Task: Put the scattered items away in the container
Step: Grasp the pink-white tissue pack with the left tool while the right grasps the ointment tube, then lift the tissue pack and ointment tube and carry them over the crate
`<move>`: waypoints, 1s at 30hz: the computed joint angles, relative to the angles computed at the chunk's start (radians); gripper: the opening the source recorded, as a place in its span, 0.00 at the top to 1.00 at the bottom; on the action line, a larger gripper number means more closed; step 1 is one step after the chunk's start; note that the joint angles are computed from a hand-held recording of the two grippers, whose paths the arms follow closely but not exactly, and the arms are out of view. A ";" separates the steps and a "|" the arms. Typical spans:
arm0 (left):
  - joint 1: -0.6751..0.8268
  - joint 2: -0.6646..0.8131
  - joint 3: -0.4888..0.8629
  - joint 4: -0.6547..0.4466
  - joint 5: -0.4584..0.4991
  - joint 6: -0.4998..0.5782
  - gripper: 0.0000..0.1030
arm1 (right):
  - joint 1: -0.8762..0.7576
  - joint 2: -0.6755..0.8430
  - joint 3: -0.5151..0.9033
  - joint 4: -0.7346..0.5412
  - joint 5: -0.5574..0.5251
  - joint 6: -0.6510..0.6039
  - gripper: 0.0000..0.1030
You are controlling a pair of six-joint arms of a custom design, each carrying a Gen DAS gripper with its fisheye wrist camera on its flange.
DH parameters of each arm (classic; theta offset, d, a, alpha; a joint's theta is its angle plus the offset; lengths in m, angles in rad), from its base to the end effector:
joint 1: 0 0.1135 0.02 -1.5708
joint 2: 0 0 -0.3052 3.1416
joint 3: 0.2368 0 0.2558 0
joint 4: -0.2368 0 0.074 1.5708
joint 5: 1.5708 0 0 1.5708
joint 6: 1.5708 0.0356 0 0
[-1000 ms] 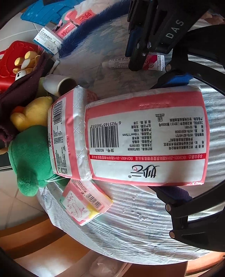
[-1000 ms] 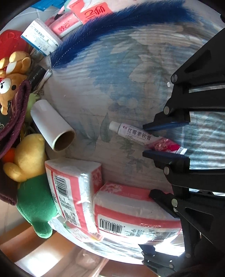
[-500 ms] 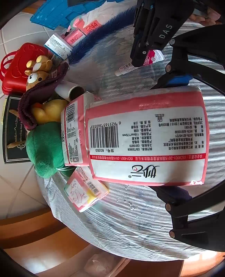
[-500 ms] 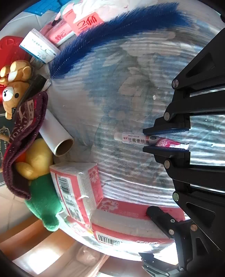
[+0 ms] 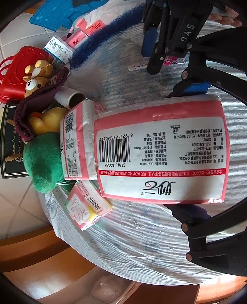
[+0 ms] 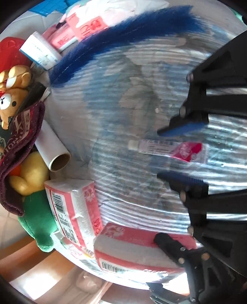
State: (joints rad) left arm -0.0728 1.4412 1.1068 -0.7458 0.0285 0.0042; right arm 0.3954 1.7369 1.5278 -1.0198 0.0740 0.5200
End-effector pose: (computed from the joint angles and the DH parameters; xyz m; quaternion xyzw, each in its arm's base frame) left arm 0.2859 -0.0219 0.2946 0.0408 0.9691 -0.0221 0.2422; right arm 0.3359 0.1373 0.3184 0.0676 0.9824 0.0424 0.1686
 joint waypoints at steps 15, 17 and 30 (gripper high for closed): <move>-0.037 -0.064 0.084 -0.061 0.027 -0.015 0.12 | 0.059 -0.122 -0.020 0.014 0.058 0.038 0.84; -0.050 -0.085 0.116 -0.085 0.029 -0.023 0.12 | -0.032 -0.093 0.071 -0.004 0.025 -0.045 0.84; -0.389 -0.132 0.421 -0.244 -0.233 -0.270 0.12 | -0.098 -0.189 0.451 -0.246 0.069 -0.193 0.84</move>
State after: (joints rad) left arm -0.4616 1.3091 1.5280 -0.9900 -0.2049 -0.2660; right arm 0.2972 1.5483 1.9790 -1.2662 0.1431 0.3267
